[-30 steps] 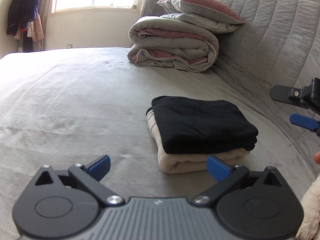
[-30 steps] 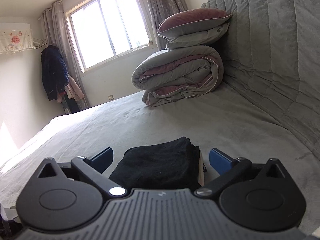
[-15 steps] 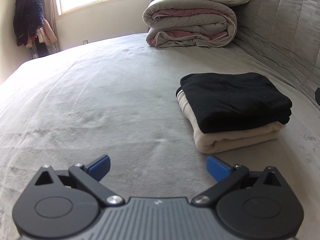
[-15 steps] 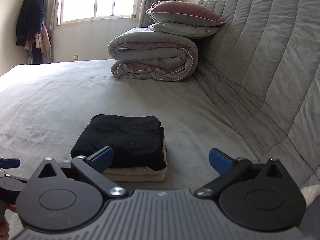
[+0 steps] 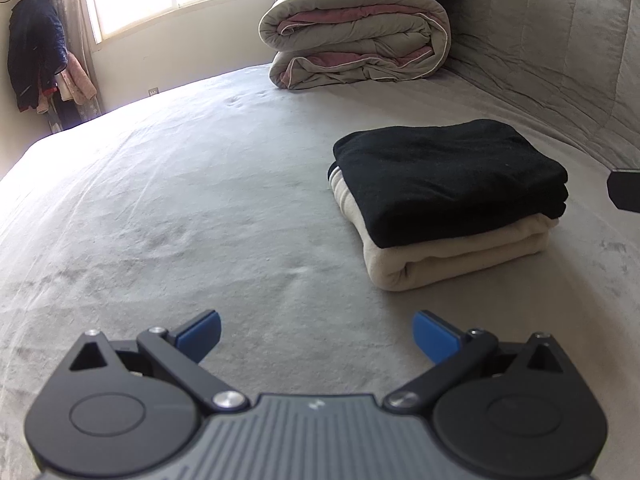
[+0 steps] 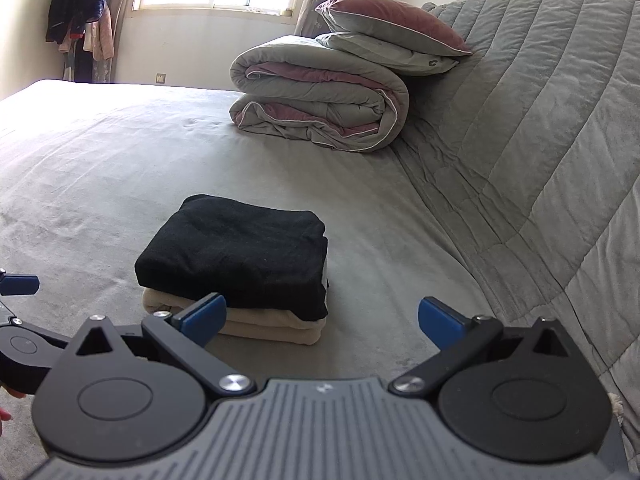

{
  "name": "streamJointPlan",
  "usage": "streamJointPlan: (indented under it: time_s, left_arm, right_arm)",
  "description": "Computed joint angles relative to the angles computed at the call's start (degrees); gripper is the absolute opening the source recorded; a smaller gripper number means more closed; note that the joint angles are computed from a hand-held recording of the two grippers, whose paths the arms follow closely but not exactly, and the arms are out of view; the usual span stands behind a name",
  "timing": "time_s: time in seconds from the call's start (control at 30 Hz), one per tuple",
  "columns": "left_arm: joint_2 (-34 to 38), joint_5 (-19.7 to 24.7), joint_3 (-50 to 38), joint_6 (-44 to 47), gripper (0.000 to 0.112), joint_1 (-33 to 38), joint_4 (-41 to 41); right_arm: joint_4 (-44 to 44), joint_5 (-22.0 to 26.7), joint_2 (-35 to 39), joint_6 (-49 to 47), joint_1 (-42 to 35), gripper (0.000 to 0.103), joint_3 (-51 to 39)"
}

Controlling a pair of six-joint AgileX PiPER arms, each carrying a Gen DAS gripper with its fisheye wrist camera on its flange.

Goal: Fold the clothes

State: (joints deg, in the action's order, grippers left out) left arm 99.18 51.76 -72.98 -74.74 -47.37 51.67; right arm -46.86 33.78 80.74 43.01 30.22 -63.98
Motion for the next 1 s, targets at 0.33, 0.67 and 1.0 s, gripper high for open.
streamJointPlan:
  time_s: [0.33,0.67,1.0]
  left_arm:
    - [0.17,0.35,0.06,0.16,0.102,-0.11,0.73]
    - [-0.26,-0.19,0.59,-0.35,0.102,-0.15,1.25]
    - [-0.04,0.09,0.54,-0.56,0.102,-0.36,1.91]
  right_arm:
    - [-1.27,0.58,0.08,0.63,1.98,0.103,0.55]
    - [-1.68,0.25,0.46,0.65,2.18,0.103,0.65]
    - [-2.36,0.09,1.11,0.93,2.54,0.103,0.6]
